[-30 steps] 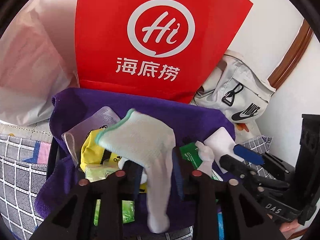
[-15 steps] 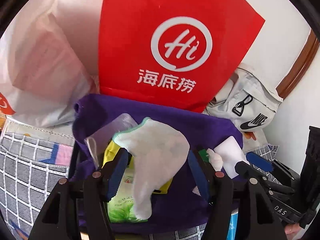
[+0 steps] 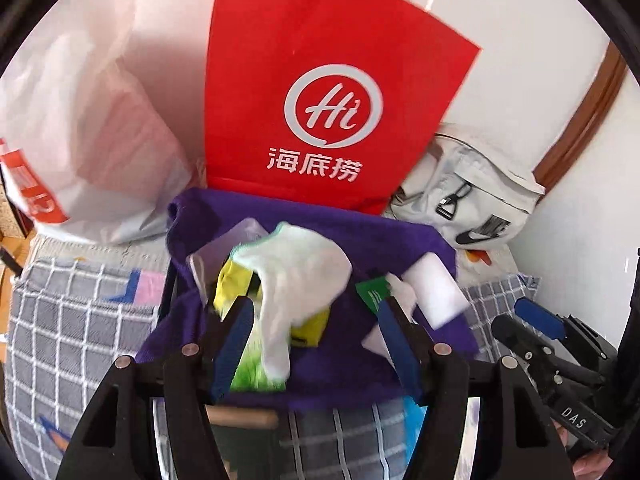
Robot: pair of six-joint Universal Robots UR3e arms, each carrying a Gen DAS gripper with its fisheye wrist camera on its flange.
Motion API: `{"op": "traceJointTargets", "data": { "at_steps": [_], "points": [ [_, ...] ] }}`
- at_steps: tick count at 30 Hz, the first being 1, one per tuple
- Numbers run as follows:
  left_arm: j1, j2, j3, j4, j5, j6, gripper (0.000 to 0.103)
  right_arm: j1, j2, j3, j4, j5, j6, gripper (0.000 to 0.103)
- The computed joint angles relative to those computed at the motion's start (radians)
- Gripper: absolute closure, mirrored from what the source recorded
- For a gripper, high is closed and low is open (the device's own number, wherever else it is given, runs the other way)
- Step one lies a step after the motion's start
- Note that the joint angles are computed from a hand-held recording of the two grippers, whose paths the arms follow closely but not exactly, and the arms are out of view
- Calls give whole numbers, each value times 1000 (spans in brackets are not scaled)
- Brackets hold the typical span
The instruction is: Organize soft objects
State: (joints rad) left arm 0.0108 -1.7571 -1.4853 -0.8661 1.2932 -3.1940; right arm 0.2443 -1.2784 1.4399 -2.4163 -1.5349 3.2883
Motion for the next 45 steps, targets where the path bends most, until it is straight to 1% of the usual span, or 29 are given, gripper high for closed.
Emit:
{"op": "traceJointTargets", "data": {
  "at_steps": [3, 5, 7, 9, 10, 11, 12, 13, 15, 16, 17, 18, 20, 23, 24, 28, 32, 36, 39, 45],
  "points": [
    [-2, 114, -54, -61, 28, 11, 40, 7, -100, 60, 27, 10, 22, 48],
    [-9, 192, -89, -101, 53, 23, 38, 27, -180, 109, 42, -8, 54, 41],
    [-11, 300, -144, -139, 72, 25, 35, 51, -241, 143, 60, -33, 67, 36],
    [-12, 384, -177, -185, 90, 30, 30, 93, -309, 170, 90, -77, 80, 27],
    [-20, 419, -188, -203, 109, 24, 28, 119, -334, 176, 107, -105, 89, 19],
    [-33, 478, -213, -220, 141, 11, 27, 151, -364, 188, 119, -142, 106, 16],
    [-42, 511, -223, -234, 160, 5, 24, 182, -394, 200, 133, -173, 127, 15],
    [-53, 542, -230, -254, 177, 0, 22, 201, -412, 205, 148, -190, 140, 13],
    [-83, 618, -240, -313, 212, -12, 15, 250, -458, 215, 190, -233, 178, 7],
    [-103, 656, -245, -338, 235, -23, 10, 289, -481, 220, 216, -276, 207, 3],
    [-123, 672, -245, -349, 257, -37, 8, 315, -497, 221, 240, -308, 228, 0],
    [-157, 701, -249, -365, 295, -62, 7, 338, -513, 219, 273, -333, 253, 0],
    [-226, 739, -244, -403, 365, -103, 7, 367, -565, 232, 337, -347, 303, 0],
    [-311, 779, -240, -446, 430, -146, 7, 414, -638, 271, 375, -375, 350, 0],
    [-351, 788, -237, -462, 466, -175, 7, 436, -656, 280, 386, -391, 364, 0],
    [-448, 827, -234, -517, 542, -264, 7, 538, -705, 284, 464, -455, 444, 0],
    [-561, 852, -240, -558, 637, -378, 7, 639, -730, 275, 536, -532, 539, 0],
    [-640, 868, -246, -583, 669, -455, 7, 709, -769, 274, 600, -576, 631, 0],
    [-757, 842, -237, -601, 746, -541, 7, 760, -778, 262, 645, -609, 684, 0],
    [-881, 797, -190, -640, 820, -632, 7, 866, -754, 219, 728, -676, 777, 0]
  ]
}}
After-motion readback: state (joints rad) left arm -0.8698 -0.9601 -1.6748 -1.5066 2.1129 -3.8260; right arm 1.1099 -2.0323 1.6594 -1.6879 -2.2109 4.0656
